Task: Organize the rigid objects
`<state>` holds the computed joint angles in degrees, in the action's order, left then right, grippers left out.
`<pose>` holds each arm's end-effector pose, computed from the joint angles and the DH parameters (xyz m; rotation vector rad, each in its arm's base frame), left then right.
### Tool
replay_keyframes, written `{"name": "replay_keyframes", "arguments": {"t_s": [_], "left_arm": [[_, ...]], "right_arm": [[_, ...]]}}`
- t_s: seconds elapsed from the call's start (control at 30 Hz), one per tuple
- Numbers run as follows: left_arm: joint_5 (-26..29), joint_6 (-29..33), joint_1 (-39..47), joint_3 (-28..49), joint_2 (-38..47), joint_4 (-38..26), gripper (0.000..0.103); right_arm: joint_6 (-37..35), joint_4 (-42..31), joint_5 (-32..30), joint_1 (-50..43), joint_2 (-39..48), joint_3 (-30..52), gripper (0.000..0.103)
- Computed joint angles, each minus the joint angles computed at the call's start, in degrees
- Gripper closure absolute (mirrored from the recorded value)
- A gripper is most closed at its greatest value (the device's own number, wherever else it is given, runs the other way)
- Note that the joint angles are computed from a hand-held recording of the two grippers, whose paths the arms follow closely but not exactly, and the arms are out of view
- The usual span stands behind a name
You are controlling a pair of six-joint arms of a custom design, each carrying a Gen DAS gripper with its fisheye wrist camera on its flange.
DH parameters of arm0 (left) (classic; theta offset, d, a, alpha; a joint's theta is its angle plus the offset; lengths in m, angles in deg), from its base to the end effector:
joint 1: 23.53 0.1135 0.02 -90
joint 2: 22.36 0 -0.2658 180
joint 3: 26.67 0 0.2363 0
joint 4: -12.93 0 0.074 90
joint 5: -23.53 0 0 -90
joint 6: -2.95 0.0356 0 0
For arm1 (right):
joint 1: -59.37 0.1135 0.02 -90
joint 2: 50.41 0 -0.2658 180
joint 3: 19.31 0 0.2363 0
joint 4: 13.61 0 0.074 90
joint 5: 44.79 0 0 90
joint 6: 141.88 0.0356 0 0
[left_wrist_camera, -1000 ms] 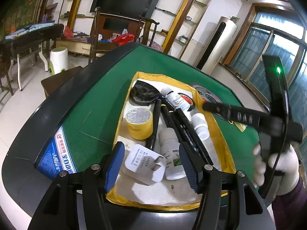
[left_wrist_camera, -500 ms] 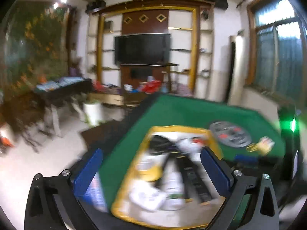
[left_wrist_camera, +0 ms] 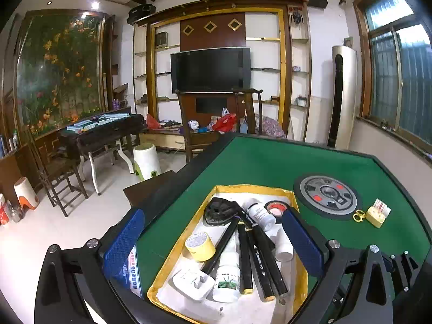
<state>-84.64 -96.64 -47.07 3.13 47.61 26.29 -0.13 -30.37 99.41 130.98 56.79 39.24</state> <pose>0.1931 -0.0720 0.1622 0.0477 2.0134 -0.0443 0.1202 0.2700 0.1038 -0.1327 2.1294 -0.1079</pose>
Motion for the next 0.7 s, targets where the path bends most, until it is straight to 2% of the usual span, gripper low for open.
{"name": "replay_keyframes", "arguments": {"t_s": [0.13,0.7], "left_arm": [[0.03,-1.05,0.01,1.58,1.13,-3.61,0.0],[0.53,-1.04,0.73,3.15,7.21,-4.68,0.0]], "right_arm": [[-0.42,0.73,0.39,0.88,-0.58,-0.87,0.03],[-2.25,-2.35,0.14,1.84,2.95,4.39,0.03]]}}
